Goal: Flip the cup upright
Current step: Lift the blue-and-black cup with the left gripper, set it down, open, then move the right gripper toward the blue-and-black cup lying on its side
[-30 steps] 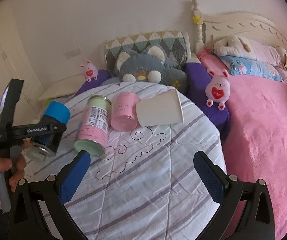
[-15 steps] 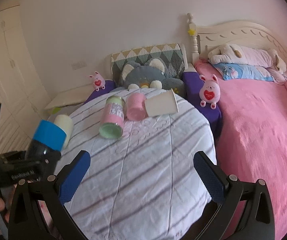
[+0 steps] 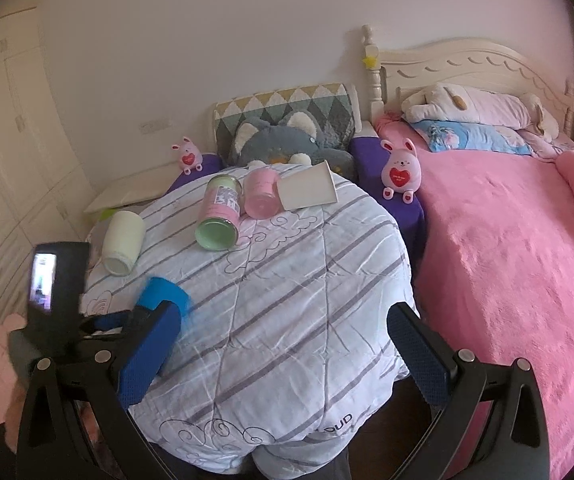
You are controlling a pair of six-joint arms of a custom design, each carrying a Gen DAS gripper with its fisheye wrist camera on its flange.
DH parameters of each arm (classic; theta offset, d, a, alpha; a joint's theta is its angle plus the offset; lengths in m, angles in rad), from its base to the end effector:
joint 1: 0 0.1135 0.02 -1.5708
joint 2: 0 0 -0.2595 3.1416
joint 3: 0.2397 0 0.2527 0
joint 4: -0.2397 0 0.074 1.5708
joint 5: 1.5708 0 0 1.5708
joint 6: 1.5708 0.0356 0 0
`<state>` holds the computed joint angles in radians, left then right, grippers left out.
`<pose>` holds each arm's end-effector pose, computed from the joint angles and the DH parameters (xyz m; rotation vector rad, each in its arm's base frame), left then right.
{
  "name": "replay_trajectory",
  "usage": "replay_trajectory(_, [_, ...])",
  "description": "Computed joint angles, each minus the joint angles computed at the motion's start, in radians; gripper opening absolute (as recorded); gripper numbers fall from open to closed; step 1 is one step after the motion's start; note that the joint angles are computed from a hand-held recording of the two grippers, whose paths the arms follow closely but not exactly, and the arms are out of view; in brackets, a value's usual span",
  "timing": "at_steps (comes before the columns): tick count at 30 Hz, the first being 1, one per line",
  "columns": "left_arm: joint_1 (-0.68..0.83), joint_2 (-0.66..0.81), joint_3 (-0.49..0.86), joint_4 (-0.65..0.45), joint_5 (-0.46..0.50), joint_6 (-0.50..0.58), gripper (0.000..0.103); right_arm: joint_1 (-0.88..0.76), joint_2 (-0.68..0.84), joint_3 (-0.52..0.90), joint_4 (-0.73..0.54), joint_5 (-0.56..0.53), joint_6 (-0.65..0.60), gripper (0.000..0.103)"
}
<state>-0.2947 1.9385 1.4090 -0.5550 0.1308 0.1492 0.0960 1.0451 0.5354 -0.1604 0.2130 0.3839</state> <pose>0.3877 -0.1225 0.1868 0.6272 2.5829 -0.2215 0.2183 0.0135 0.2030 0.4321 2.1808 0.0246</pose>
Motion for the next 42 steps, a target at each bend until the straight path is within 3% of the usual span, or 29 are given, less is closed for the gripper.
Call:
replay_trajectory(6, [0.037,-0.155,-0.099,0.029,0.014,0.021,0.097,0.004,-0.010,-0.003,0.003,0.003,0.002,0.103])
replay_trajectory(18, [0.236,-0.517,-0.279,0.034,0.042,0.054,0.101,0.192,0.040,0.052,0.008,0.083,0.049,0.103])
replay_trajectory(30, [0.336,-0.662,-0.387,0.041,0.049,0.088,0.103,0.319,0.087,0.097,-0.008,0.128,0.087,0.103])
replay_trajectory(42, [0.360,-0.669,-0.395,0.029,0.064,0.096,0.103,0.356,0.095,0.108,-0.022,0.141,0.109,0.103])
